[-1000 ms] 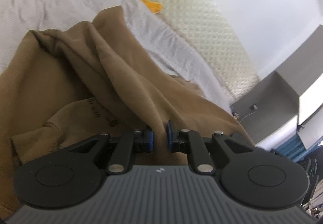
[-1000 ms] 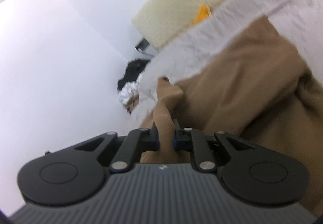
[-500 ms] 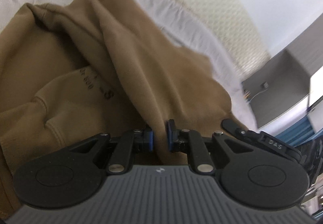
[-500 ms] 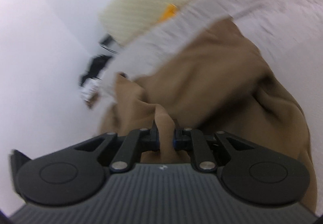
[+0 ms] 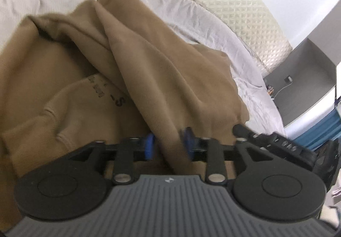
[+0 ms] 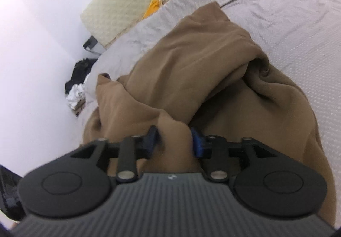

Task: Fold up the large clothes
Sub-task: 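Fold the hoodie side over the body with both grippers and release, then move both open grippers toward the ribbed cuffs on the folded hoodie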

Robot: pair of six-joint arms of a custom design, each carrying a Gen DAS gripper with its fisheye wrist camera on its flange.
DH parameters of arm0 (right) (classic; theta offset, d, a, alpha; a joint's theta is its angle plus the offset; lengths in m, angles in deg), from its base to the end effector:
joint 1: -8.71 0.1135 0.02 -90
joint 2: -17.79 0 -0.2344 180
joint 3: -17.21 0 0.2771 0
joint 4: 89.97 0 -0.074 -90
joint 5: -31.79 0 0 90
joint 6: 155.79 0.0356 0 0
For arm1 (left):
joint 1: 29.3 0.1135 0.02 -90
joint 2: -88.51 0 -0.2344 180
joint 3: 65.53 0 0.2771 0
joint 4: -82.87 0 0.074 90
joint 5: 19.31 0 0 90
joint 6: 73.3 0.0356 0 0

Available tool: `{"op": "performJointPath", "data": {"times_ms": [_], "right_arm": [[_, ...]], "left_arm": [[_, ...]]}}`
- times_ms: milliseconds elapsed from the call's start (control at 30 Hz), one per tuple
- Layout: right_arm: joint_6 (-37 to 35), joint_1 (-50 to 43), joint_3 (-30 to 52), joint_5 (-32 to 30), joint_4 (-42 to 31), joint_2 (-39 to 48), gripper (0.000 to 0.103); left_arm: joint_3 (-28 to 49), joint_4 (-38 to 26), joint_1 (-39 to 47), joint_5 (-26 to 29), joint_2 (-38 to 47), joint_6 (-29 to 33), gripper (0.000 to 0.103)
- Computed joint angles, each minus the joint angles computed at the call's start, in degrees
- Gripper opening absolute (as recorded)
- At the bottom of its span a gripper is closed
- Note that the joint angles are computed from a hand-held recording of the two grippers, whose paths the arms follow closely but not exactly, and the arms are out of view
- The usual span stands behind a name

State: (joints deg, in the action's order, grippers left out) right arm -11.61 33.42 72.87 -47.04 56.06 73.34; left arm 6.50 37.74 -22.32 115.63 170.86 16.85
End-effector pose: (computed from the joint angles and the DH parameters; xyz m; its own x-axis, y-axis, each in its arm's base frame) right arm 0.2345 0.1003 0.2466 -0.5103 0.6409 -0.5735 0.2559 0.7498 0.6102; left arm 0.3184 0.0136 0.2145 -0.8167 -0.0981 -0.5686 0.3137 0.7515 -0.5803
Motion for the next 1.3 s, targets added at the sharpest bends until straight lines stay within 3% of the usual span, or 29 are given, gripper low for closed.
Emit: {"op": "performJointPath", "data": {"times_ms": [33,133,300,467,533,600,767,967,1133,1300], "right_arm": [[0.25,0.24,-0.07,0.42,-0.47,-0.98,0.065],[0.66,1.35,-0.72,2.56,-0.6,-4.11,0.082],[-3.66,4.15,-0.22,9.17,0.98,-6.53,0.082],[-14.46,4.76,3.32,10.3,7.38,-0.88,0.081],[-16.77,3.4,5.53,8.14,8.37,3.56,0.071],[-18.78,2.62,7.45,6.66,9.13,8.11,0.069],[-23.01,1.75,11.61,4.25,7.75,18.37,0.064],[-22.11,-0.25,14.03,0.23,6.59,23.06,0.064],[-22.17,-1.99,14.24,-2.54,9.04,27.04,0.064],[-18.52,-3.19,11.83,-5.35,10.56,24.53,0.065]], "left_arm": [[-0.49,-0.29,0.53,-0.46,-1.29,0.68,0.061],[-3.23,0.23,2.15,-1.51,-7.69,2.73,0.063],[-6.82,6.4,1.87,-2.83,-16.47,1.62,0.063],[-3.51,8.35,-4.97,-9.37,-12.62,1.43,0.063],[-1.55,8.37,-8.05,-13.7,-9.15,1.3,0.062],[-0.51,8.07,-10.4,-17.72,-6.34,2.47,0.058],[0.21,9.05,-12.2,-21.15,-0.94,6.24,0.058],[0.84,11.33,-15.38,-26.84,4.68,9.23,0.059],[3.89,10.8,-16.05,-27.71,9.14,8.02,0.059],[2.11,11.38,-15.37,-26.75,6.64,6.82,0.059]]}}
